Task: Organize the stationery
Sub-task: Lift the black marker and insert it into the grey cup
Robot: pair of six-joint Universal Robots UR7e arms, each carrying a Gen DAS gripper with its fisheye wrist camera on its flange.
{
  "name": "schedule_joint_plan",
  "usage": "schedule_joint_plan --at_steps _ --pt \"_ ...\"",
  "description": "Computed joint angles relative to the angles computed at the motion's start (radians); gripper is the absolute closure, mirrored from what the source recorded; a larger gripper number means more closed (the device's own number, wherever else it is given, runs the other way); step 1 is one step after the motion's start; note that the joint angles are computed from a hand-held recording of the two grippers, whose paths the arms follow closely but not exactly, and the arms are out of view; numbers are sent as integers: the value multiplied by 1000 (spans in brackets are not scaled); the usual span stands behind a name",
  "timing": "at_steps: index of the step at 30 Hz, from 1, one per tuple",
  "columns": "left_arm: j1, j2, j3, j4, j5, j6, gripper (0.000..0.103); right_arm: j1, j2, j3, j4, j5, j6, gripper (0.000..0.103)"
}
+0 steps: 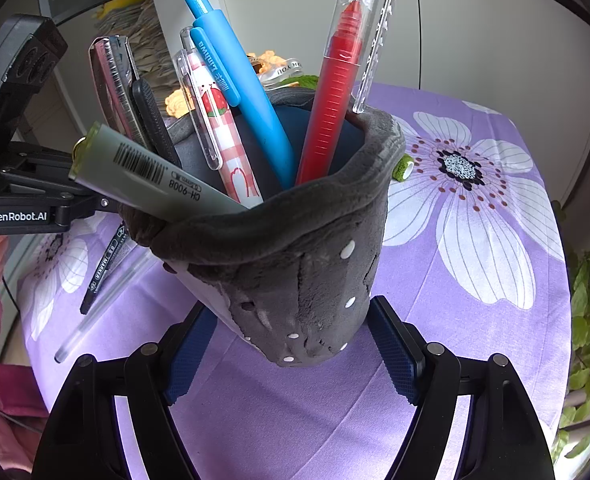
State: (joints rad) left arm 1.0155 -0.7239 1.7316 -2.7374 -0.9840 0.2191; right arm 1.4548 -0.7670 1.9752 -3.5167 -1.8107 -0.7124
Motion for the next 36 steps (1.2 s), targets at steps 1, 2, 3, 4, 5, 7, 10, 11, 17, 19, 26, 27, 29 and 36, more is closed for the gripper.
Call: schedule_joint_plan --at_steps 1,2,3,4,5,7,10,11,17,19,26,27,29,36 --pt "-4 -9 10 -12 -1 4 91 0 0 0 0 0 0 25" --pt "-10 -16 21 -27 0 9 91 0 0 0 0 0 0 25" --pt "-15 -24 31 -41 1 14 91 0 0 0 0 0 0 25" --pt "-20 -33 41 -54 0 21 91 0 0 0 0 0 0 25" --pt "-25 -39 50 -67 -2 27 91 0 0 0 0 0 0 25" --pt "-37 -52 68 -93 0 43 91 0 0 0 0 0 0 25" --pt "-54 -60 87 -132 4 58 91 0 -1 0 1 1 0 25" --pt "-59 -59 90 -148 6 66 91 0 -1 0 1 1 0 25" --pt "-88 -77 113 -209 -5 105 91 -1 -1 1 1 1 0 25" --pt "-99 -78 114 -232 -11 124 91 -1 -1 1 1 1 0 25" --pt "-144 -100 115 -291 -75 175 91 -1 -2 1 1 2 0 25" --pt "-150 -104 116 -301 -86 184 91 -1 -2 1 1 2 0 25" --pt "-164 -108 120 -327 -100 200 91 -1 -2 1 2 2 0 25" --pt "-196 -115 103 -383 -149 217 91 -2 -3 2 2 2 -1 25"
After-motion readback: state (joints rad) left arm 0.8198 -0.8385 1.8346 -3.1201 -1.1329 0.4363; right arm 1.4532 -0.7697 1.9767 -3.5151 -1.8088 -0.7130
